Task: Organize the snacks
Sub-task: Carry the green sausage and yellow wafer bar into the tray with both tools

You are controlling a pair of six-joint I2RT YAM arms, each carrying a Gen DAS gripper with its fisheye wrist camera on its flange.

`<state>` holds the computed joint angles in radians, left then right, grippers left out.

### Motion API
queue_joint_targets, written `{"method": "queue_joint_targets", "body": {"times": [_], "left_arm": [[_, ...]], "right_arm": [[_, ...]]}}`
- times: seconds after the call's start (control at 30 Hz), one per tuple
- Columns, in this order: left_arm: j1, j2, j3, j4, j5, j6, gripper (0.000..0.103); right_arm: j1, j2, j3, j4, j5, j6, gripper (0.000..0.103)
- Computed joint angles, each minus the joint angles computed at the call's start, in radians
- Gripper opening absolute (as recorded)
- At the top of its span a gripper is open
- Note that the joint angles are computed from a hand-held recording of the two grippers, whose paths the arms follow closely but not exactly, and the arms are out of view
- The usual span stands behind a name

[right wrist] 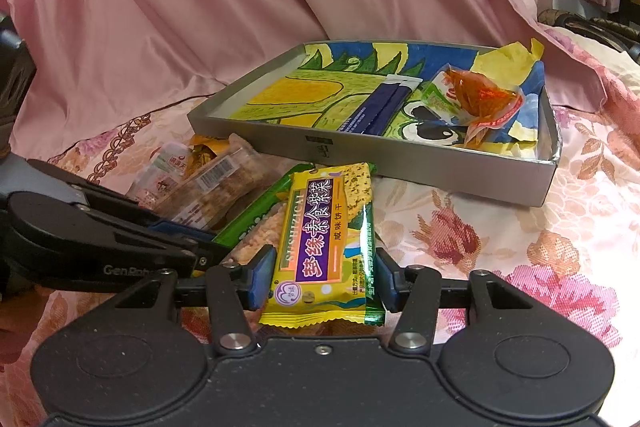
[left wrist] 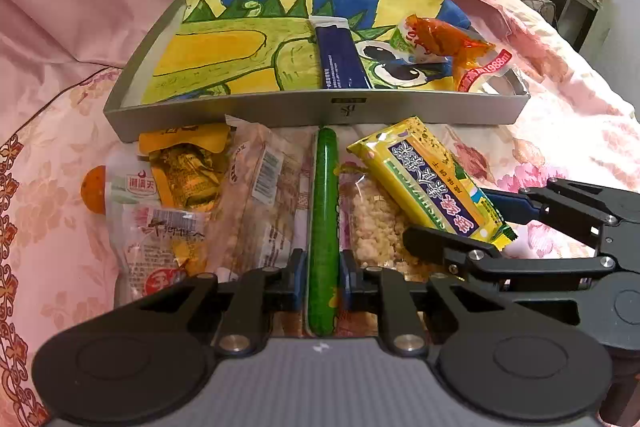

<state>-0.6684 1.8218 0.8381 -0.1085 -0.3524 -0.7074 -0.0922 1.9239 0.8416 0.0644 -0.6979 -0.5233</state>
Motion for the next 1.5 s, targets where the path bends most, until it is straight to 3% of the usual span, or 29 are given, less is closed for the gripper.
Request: {"method": "queue_joint_targets", "body": {"times": [0.13,0.4,0.7,0.83,1.07,1.2,1.37,1.5], "left_arm": [[-0.010,-0.019,-0.012,-0.014,-0.001,-0.021,0.018],[-0.102,-0.097,-0.049,-0.126,-0.020,-0.184,0.018],[-0.155,-0.248,-0.165,-0.133,0.010,-0.292,0.018],[-0.186,-0.298,-0.176,-0.158,-0.020,-0.297,0.018],[-0.208,-0.357,-0.164,-0.164,-0.101,-0.268,0.018],[-0.140,-0.344,-0.139,-0.098,-0.129,-0.194,0.018],[0.013,-0.244,-0.046,0.036,-0.115,-0.030,0.018],[0.112,-0.134,0.063,0.094,-0.095,0.066,0.018]], "right_arm": [[0.005,-0.021,-0.032,0.045,0.012,0.005,0.051],[-0.006,-0.074,-0.079,0.076,0.021,-0.016,0.051],[-0.008,-0.126,-0.155,0.177,0.017,-0.026,0.050],[-0.002,-0.149,-0.207,0.265,0.036,-0.046,0.050],[-0.012,-0.164,-0.257,0.414,0.014,-0.008,0.050],[-0.002,-0.122,-0.243,0.539,0.010,0.080,0.050],[0.038,0.009,-0.135,0.664,0.031,0.199,0.050],[0.049,0.116,0.007,0.651,0.022,0.264,0.051]]}}
